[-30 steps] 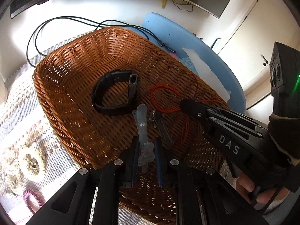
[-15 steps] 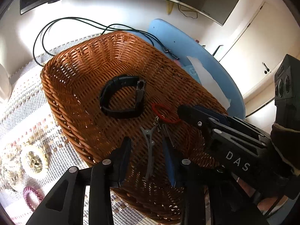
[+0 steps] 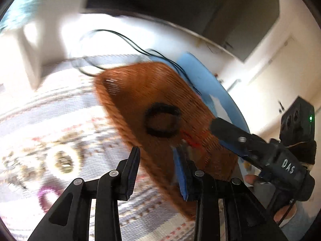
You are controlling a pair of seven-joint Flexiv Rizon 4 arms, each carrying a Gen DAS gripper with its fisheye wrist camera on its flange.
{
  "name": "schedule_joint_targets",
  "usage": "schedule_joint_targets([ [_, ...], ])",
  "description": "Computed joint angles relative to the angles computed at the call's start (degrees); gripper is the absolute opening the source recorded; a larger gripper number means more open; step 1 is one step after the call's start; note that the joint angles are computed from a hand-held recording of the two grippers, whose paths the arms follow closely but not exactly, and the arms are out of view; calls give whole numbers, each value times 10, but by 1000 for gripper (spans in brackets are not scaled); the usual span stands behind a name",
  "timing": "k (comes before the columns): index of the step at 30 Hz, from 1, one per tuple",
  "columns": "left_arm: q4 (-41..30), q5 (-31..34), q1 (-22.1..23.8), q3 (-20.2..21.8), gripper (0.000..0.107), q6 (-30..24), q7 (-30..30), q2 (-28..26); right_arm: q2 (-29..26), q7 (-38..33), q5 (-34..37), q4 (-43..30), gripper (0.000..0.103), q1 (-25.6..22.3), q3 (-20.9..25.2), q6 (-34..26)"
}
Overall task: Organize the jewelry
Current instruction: 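Move both open tools back over the remaining jewelry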
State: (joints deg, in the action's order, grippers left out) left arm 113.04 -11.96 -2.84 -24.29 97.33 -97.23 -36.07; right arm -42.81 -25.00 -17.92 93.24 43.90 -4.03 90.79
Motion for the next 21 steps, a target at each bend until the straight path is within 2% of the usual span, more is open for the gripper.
schedule_joint_targets([
  [3, 41, -9, -11, 44, 36, 27, -31, 31, -5, -9, -17, -20, 98, 13, -6, -9],
  [7, 98, -20, -15, 96, 36, 60, -86, 62, -30, -73, -33, -73, 98, -24, 78, -23],
  [10, 130, -37, -50, 168, 36, 66, -122, 80, -42, -116, -39, -97, 98, -26, 110, -33],
  [11, 141, -42, -51, 180, 36, 71, -134, 83, -49, -140, -46, -109, 98, -25, 123, -40],
  [13, 158, -38, -28, 175, 36, 80, -155, 84, -56, -172, -50, -123, 98, -19, 134, -49],
  [15, 162, -35, -13, 177, 36, 76, -166, 80, -73, -223, -53, -143, 98, -23, 170, -47],
  [17, 159, -21, 14, 161, 36, 76, -171, 69, -89, -258, -55, -162, 98, -14, 180, -59],
  [19, 148, -7, 25, 154, 36, 77, -166, 54, -112, -291, -55, -192, 95, -6, 191, -91],
  [21, 121, -3, 4, 168, 36, 57, -151, 39, -132, -315, -42, -221, 90, -8, 209, -136],
])
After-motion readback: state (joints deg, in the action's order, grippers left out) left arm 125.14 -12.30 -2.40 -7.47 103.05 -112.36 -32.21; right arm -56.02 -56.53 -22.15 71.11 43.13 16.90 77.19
